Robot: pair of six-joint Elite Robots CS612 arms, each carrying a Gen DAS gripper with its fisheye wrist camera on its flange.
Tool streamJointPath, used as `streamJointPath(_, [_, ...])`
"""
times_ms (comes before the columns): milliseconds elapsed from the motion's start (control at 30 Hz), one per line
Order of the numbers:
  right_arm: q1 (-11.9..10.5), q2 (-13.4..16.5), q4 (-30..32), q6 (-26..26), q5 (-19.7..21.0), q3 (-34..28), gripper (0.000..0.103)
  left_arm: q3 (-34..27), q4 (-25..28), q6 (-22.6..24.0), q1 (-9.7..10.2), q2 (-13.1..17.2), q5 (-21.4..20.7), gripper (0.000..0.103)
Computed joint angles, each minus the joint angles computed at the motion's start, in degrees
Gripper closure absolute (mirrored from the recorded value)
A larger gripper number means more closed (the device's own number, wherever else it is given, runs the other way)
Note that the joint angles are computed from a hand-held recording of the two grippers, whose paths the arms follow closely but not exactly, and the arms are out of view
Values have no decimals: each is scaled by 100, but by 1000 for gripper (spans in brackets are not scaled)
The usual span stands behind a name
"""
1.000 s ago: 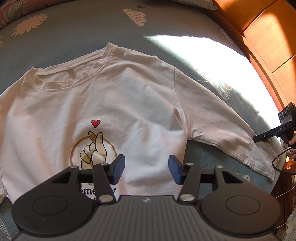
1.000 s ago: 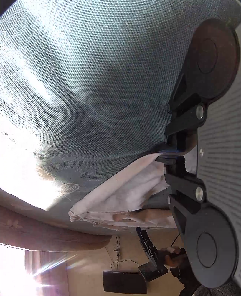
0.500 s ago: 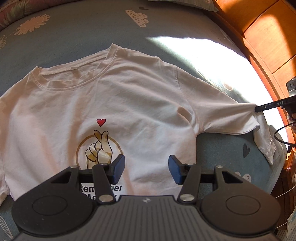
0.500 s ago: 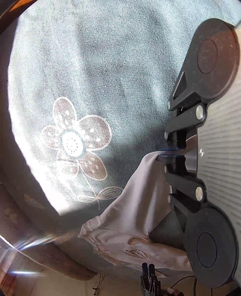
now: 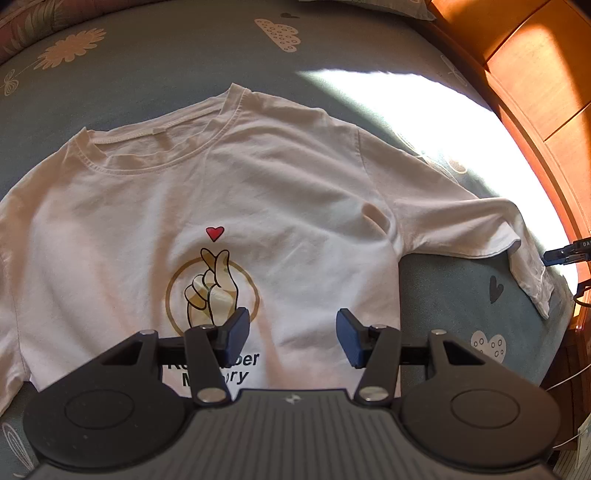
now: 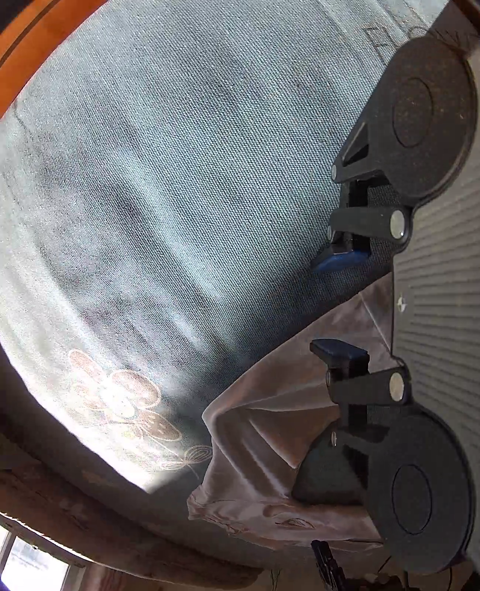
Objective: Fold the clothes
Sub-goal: 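Grasp the sleeve with the right gripper and straighten it outward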
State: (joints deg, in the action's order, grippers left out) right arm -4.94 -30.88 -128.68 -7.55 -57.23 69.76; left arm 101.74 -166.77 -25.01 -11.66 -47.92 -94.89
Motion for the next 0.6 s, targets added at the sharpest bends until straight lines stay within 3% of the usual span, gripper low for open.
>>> streamJointPath(300, [-219,-121,-811,529,904,803,60,-153,27,92,-74,101,-146,50])
streamJointPath(367, [-122,-137,-601,121,555,672,64,-195,21,124,-94,129,-211,50])
streamJointPath(400, [-30,-171,-468,-182,145,594,82,-215,27,163,-104,139,-242,50])
streamJointPath(433, [53,-194,-362,-436,-207,525,90,-232,49,223,-117,144,-254,50])
streamJointPath(500, [136,-222,-176,-790,-535,420,96,-250,78,369,-140,135,-238,50])
streamJointPath(600, [141,-258,-167,-891,-630,337,99,-254,99,512,-148,104,-192,50])
